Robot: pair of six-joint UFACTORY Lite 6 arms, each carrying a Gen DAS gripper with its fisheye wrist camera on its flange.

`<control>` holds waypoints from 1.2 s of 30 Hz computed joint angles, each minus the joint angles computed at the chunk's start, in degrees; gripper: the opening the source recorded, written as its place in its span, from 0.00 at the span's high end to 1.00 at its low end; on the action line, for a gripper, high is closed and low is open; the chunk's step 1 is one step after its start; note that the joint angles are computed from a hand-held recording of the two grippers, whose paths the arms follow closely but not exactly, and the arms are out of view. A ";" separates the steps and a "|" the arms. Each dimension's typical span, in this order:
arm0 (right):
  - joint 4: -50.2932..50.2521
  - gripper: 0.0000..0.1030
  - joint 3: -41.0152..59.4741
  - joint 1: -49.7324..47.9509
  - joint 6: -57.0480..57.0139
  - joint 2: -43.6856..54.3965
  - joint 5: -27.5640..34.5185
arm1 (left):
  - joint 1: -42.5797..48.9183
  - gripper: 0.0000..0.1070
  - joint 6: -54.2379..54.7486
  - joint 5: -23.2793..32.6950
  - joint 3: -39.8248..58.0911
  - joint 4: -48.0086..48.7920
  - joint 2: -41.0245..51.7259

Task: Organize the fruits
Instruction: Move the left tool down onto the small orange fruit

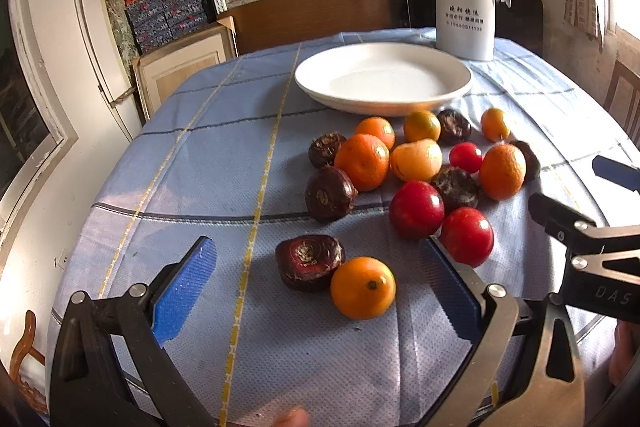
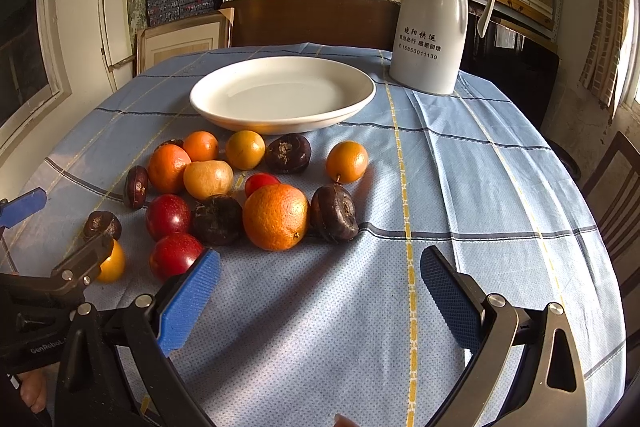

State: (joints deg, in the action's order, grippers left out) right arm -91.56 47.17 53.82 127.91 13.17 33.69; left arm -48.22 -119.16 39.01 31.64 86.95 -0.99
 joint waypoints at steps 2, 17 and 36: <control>0.51 0.03 0.50 -0.09 -0.68 0.34 -0.13 | 0.72 0.07 2.44 -1.13 1.32 -1.66 1.31; 12.67 0.03 2.30 -2.28 -13.32 0.79 -6.35 | 11.98 0.07 8.29 -16.62 3.42 -4.89 6.57; -1.41 0.03 -5.79 -11.44 -12.27 -4.50 -24.38 | 17.02 0.07 6.10 -23.09 3.04 2.48 6.10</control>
State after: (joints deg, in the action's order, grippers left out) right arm -92.97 41.38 42.38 115.64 8.67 9.30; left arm -31.20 -113.07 15.92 34.68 89.43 5.11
